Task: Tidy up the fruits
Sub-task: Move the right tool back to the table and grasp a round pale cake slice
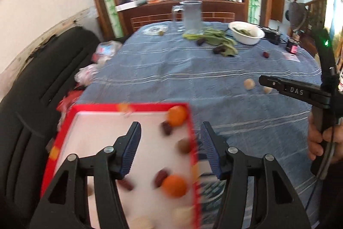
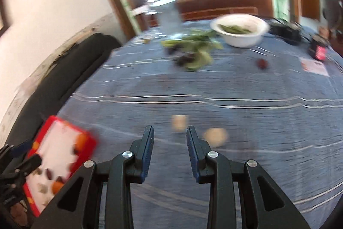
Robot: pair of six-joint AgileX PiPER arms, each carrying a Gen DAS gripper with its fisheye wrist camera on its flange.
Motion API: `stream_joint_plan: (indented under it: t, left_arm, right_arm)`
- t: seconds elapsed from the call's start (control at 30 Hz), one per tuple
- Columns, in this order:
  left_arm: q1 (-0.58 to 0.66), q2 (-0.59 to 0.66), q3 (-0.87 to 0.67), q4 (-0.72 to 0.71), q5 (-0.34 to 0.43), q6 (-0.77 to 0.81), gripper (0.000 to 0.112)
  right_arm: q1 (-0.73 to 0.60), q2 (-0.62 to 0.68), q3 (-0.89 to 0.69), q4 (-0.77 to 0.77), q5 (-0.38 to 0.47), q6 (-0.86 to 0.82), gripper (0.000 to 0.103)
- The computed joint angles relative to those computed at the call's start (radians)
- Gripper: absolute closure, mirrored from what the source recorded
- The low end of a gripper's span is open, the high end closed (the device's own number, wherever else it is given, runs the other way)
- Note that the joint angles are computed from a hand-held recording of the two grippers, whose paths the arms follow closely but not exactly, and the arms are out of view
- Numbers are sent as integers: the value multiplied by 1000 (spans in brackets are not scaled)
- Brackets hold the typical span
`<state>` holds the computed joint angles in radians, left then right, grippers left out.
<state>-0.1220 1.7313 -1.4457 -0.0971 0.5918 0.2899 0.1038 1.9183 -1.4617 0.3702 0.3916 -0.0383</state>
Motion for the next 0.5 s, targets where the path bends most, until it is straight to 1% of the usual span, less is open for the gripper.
stream_joint_plan:
  t: [0.03, 0.07, 0.1, 0.17, 0.2, 0.23, 0.27, 0.33, 0.4, 0.43, 0.5]
  left_arm:
    - [-24, 26, -28, 10, 3, -20, 52]
    - [-45, 45, -47, 33, -1, -51, 52]
    - [-78, 76, -74, 87, -11, -117, 52]
    - [-111, 123, -120, 105, -6, -157, 52]
    - [-127, 148, -146, 113, 1, -179, 52]
    - [-150, 179, -178, 152, 3, -229, 52]
    - [-162, 196, -195, 169, 6, -249, 52]
    - [-186, 235, -240, 205, 23, -289, 52]
    - [-205, 256, -266, 233, 35, -317, 52]
    - [-216, 270, -285, 244, 43, -320, 52]
    - [-230, 283, -304, 262, 54, -329, 52]
  right_arm:
    - [-16, 10, -5, -37, 2, 31, 72]
    - [-30, 18, -8, -44, 3, 33, 72]
    - [-47, 29, -14, -13, 14, -3, 72]
    - [-78, 56, -45, 67, 67, -77, 72]
    - [-83, 64, -52, 96, 83, -106, 72]
    - [-82, 72, -60, 106, 93, -124, 72]
    - [-73, 79, -73, 85, 97, -111, 70]
    - [-54, 76, -72, 12, 85, -63, 70]
    - [-58, 79, -73, 15, 84, -62, 70]
    - [-56, 84, -82, -15, 90, -36, 70]
    - [-44, 111, -116, -149, 120, 74, 70]
